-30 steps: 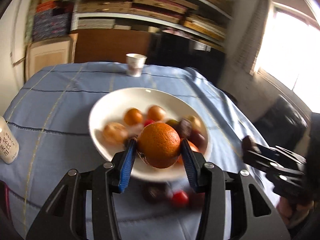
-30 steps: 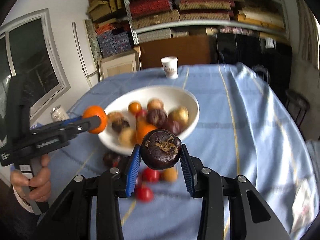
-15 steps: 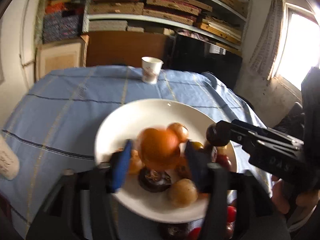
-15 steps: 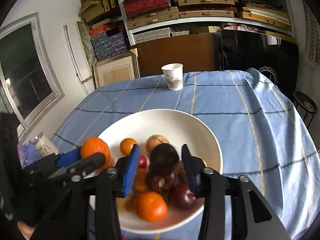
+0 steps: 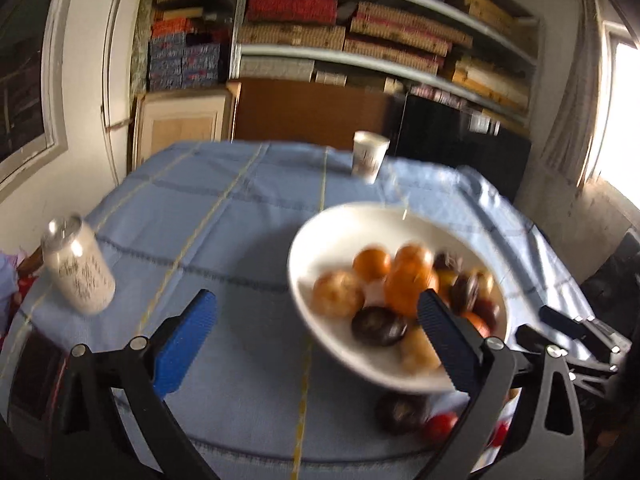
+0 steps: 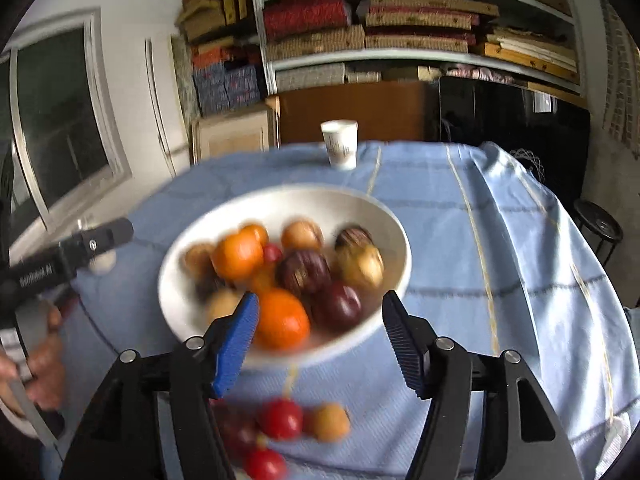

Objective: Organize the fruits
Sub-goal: 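Move the right tool to a tan round fruit while the left tool approaches a dark brown fruit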

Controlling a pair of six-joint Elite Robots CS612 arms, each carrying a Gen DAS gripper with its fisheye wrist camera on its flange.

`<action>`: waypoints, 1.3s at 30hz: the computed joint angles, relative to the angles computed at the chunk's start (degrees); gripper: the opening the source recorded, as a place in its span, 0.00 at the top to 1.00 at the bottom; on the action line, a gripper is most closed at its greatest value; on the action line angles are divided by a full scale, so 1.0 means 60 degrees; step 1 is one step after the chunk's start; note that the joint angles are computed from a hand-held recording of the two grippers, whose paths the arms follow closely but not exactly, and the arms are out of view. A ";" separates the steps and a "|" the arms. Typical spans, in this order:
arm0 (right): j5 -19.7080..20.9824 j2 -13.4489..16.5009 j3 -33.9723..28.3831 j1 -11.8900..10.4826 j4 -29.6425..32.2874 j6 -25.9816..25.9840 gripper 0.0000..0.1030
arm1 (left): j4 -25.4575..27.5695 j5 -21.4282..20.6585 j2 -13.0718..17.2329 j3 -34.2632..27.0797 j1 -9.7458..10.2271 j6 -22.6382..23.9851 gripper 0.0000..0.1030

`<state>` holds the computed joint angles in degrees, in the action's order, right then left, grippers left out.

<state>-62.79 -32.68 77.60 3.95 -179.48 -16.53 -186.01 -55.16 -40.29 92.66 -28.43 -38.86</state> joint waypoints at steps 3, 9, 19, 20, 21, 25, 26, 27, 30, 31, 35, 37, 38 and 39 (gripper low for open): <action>-0.0190 -0.0083 0.0116 -0.0085 0.0405 0.0037 0.49 | 0.0480 -0.0086 -0.0016 0.0018 -0.0053 -0.0006 0.04; -0.0170 -0.0182 0.0196 -0.0235 0.1635 -0.0335 0.60 | 0.0306 0.0599 0.0005 0.0092 -0.0348 0.0764 0.05; 0.0216 -0.0414 0.0495 -0.0309 0.2487 -0.1325 0.60 | 0.0224 0.0594 -0.0045 0.0202 -0.0571 0.1497 0.04; 0.0250 -0.0427 0.0500 -0.0306 0.2548 -0.1394 0.60 | 0.0258 0.0521 -0.0060 0.0219 -0.0557 0.1426 0.04; 0.0308 -0.0449 0.0524 -0.0305 0.2634 -0.1510 0.60 | 0.0289 0.0479 -0.0073 0.0221 -0.0539 0.1377 0.04; 0.0252 -0.0464 0.0548 -0.0247 0.2662 -0.1790 0.60 | 0.0261 0.0428 -0.0115 0.0297 -0.0503 0.1140 0.04; 0.0166 -0.0448 0.0533 -0.0219 0.2660 -0.1839 0.60 | 0.0245 0.0420 -0.0116 0.0300 -0.0498 0.1113 0.04; 0.0085 -0.0428 0.0529 -0.0198 0.2581 -0.1841 0.60 | 0.0242 0.0406 -0.0123 0.0303 -0.0493 0.1103 0.05; -0.0118 -0.0378 0.0573 -0.0136 0.2104 -0.1819 0.60 | 0.0291 0.0512 -0.0115 0.0290 -0.0509 0.1128 0.04; -0.0147 -0.0367 0.0584 -0.0124 0.1985 -0.1819 0.60 | 0.0318 0.0527 -0.0115 0.0274 -0.0508 0.1142 0.04; -0.0144 -0.0325 0.0521 -0.0099 0.1984 -0.1859 0.60 | 0.0400 0.0531 -0.0112 0.0249 -0.0506 0.1101 0.04; -0.0079 -0.0294 0.0436 -0.0097 0.2130 -0.1807 0.60 | 0.0438 0.0551 -0.0110 0.0244 -0.0497 0.1038 0.04; -0.0063 -0.0277 0.0394 -0.0097 0.2203 -0.1778 0.60 | 0.0466 0.0541 -0.0114 0.0246 -0.0489 0.0988 0.04; -0.0043 -0.0262 0.0358 -0.0093 0.2276 -0.1778 0.61 | 0.0486 0.0529 -0.0118 0.0249 -0.0481 0.0936 0.04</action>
